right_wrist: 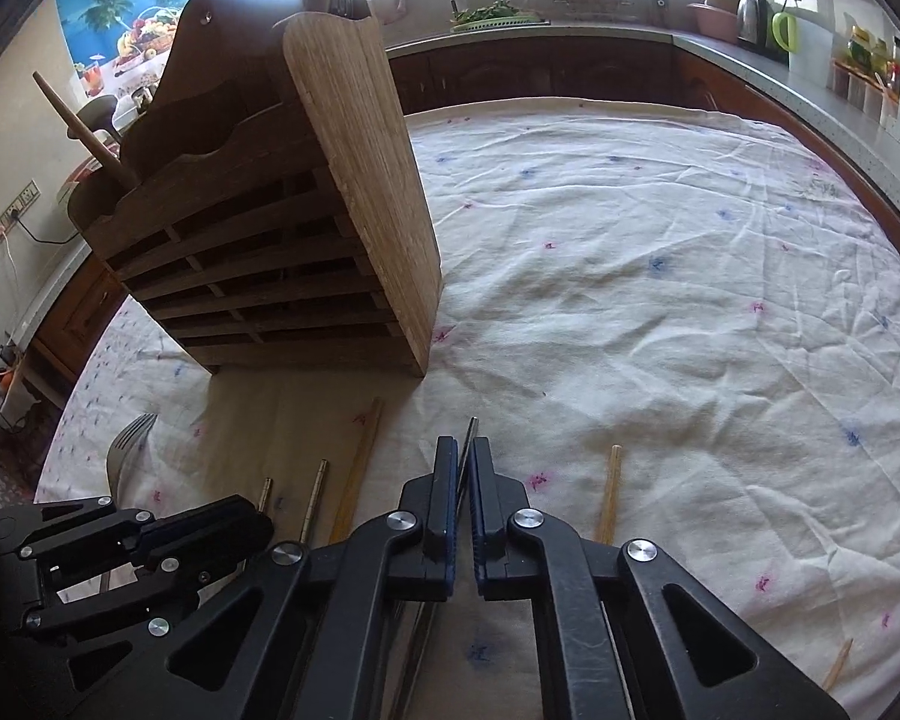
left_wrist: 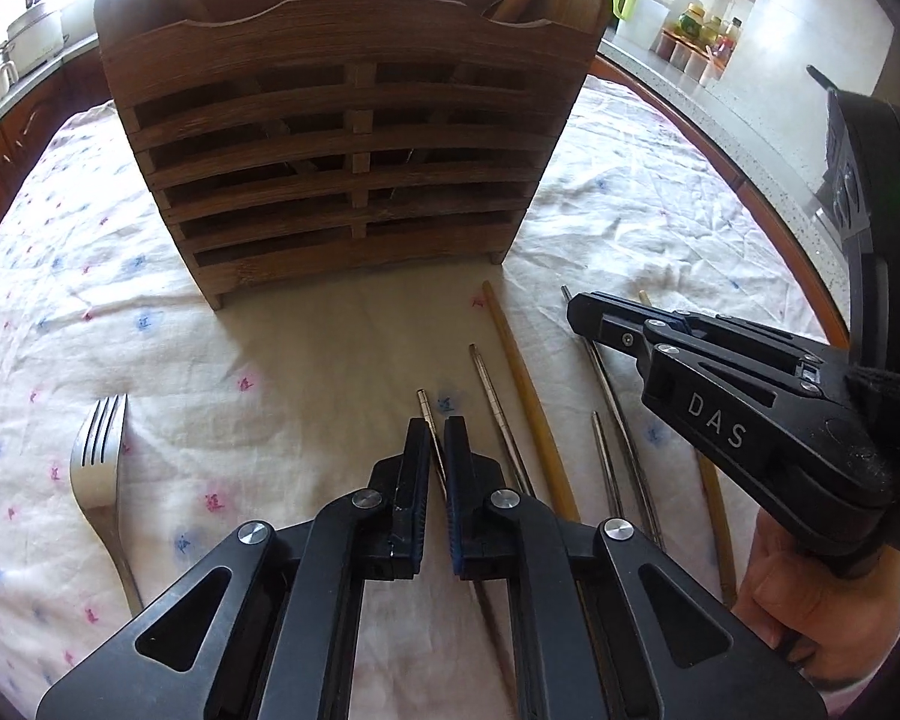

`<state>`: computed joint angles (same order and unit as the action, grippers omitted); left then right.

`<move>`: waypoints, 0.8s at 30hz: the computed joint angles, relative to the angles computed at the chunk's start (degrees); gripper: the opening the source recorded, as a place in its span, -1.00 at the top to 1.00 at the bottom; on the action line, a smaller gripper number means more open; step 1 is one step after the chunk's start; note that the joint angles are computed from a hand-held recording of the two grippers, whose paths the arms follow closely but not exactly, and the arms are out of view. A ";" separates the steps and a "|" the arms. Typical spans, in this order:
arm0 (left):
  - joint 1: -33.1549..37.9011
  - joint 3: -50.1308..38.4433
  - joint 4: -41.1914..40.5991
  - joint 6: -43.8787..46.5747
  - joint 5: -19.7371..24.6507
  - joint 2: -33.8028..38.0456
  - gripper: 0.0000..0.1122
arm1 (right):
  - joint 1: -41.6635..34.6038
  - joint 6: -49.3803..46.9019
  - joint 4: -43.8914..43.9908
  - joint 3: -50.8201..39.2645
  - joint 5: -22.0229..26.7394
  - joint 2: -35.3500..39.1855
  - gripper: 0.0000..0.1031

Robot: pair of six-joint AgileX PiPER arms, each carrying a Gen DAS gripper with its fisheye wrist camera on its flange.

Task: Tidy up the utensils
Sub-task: 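Grasp a metal chopstick with the left tool while the right grasps another metal chopstick, then lift both metal chopsticks upright and carry them over the wooden holder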

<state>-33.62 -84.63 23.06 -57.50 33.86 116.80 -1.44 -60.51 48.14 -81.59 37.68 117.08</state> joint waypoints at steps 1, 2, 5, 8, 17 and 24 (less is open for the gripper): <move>0.13 1.12 0.14 -0.45 -0.81 -0.77 0.95 | -0.23 -0.28 0.82 0.58 0.38 -0.72 0.94; 0.10 2.21 0.80 -1.33 -1.41 -1.61 1.00 | -0.81 -1.04 1.92 1.26 0.92 -1.38 0.94; 0.28 6.30 2.06 -3.39 -3.90 -5.16 1.00 | -2.44 -2.65 4.64 2.43 2.76 -3.35 0.94; 0.03 9.98 4.93 -6.58 -5.08 -9.01 1.00 | -4.48 -5.08 7.82 4.71 4.90 -5.98 0.95; 0.65 9.55 -2.25 0.90 -4.01 -9.53 0.95 | -7.80 -8.61 11.90 9.56 6.87 -11.03 0.95; -0.03 2.26 -5.80 5.97 0.90 -2.59 0.59 | -10.46 -9.75 12.66 11.51 8.30 -11.95 1.00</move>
